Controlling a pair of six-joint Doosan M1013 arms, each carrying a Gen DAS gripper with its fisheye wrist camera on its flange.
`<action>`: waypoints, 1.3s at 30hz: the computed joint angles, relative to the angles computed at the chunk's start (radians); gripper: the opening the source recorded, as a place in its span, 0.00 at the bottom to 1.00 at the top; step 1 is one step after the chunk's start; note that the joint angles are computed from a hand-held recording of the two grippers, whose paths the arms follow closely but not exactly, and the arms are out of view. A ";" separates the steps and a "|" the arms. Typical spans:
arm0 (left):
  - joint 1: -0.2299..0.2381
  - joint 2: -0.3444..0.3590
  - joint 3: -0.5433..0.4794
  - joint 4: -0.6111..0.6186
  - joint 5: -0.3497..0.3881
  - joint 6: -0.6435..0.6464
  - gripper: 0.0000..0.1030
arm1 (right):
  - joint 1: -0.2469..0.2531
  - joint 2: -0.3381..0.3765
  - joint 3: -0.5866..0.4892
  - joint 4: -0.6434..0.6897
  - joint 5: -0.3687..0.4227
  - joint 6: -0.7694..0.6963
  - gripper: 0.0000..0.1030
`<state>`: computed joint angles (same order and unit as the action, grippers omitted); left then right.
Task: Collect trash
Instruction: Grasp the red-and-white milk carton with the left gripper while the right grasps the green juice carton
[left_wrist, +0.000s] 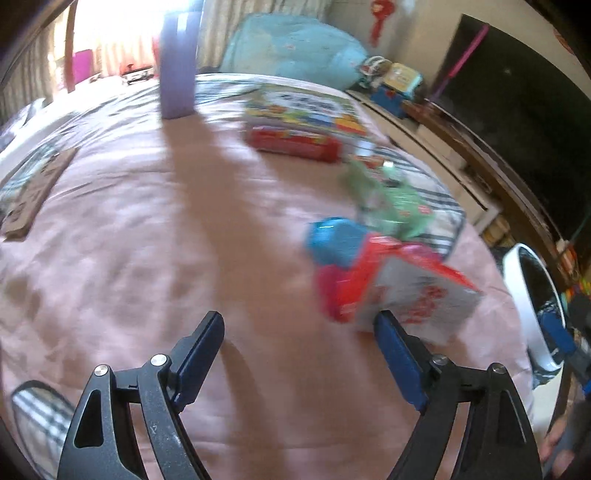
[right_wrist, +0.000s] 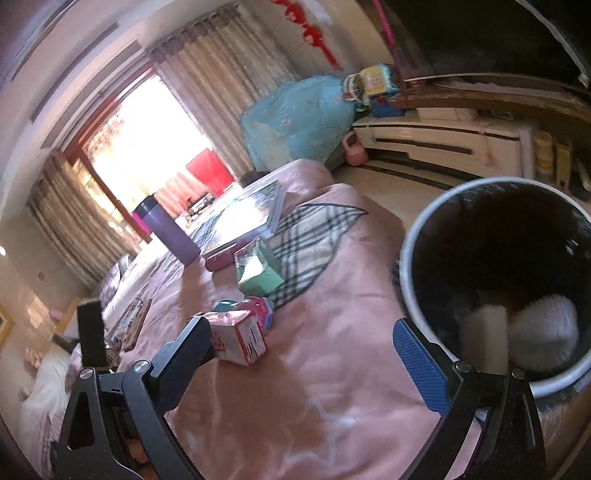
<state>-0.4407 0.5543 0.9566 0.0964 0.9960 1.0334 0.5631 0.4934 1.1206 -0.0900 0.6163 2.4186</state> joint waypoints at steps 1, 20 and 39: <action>0.010 -0.009 0.015 -0.011 -0.002 0.001 0.80 | -0.001 0.012 -0.018 0.017 0.006 -0.028 0.97; 0.052 -0.094 0.143 -0.215 -0.059 0.151 0.81 | -0.022 0.408 -0.658 0.244 0.463 -0.403 0.55; 0.053 -0.135 0.204 -0.405 -0.093 0.276 0.81 | 0.021 0.073 -0.095 0.196 0.150 -0.155 0.53</action>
